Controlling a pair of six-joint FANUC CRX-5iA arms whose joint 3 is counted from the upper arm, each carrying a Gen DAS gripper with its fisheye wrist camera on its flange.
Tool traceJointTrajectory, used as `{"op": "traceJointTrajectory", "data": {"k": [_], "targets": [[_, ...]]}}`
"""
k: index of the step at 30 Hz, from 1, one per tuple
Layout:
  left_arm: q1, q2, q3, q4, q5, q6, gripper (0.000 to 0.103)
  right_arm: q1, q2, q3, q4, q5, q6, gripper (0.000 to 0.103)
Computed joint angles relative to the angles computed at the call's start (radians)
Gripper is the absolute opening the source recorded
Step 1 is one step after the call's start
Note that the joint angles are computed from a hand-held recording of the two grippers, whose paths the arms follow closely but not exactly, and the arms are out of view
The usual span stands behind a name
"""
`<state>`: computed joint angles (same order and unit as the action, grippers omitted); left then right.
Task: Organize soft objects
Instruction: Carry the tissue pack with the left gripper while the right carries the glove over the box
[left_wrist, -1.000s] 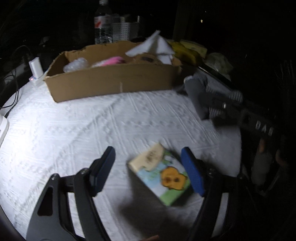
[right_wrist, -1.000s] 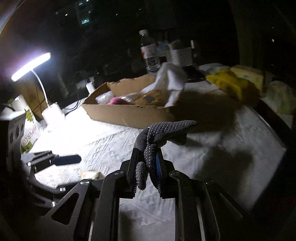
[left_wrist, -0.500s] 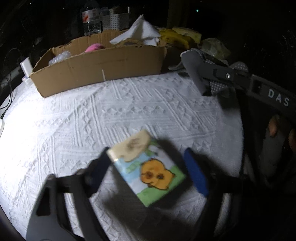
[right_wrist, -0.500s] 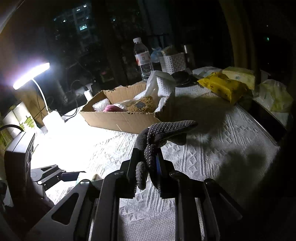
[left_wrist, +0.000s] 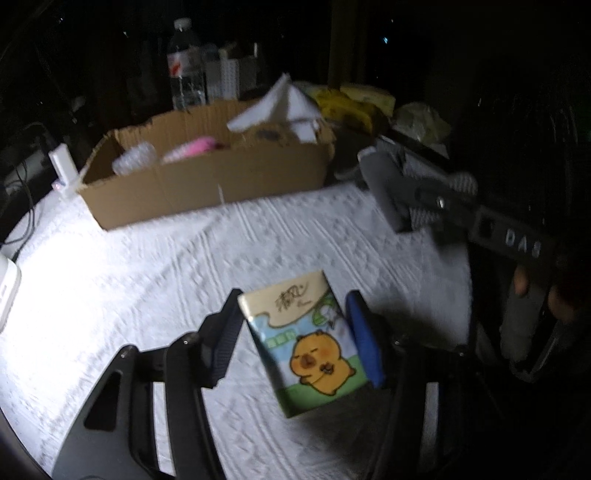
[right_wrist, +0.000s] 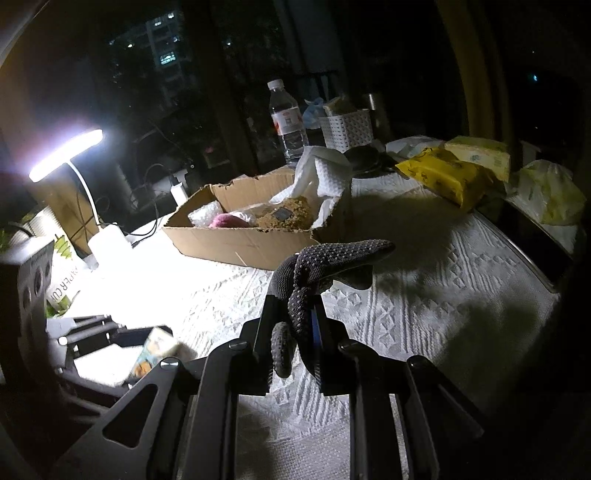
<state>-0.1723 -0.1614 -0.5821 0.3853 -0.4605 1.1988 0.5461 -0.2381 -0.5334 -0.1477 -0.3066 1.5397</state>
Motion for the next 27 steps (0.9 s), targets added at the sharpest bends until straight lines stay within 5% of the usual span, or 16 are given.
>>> {"op": "traceJointTrajectory", "data": {"k": [14,27], "targets": [[0.052,-0.022,0.0,0.03,0.086,-0.064,0.057,0.02,0.011,0.04,-0.001,0.001,0.043,0.018],[0.08,0.004,0.018,0.123,0.165,-0.168,0.057,0.016,0.082,0.175,-0.128,-0.053,0.238,0.018]]}}
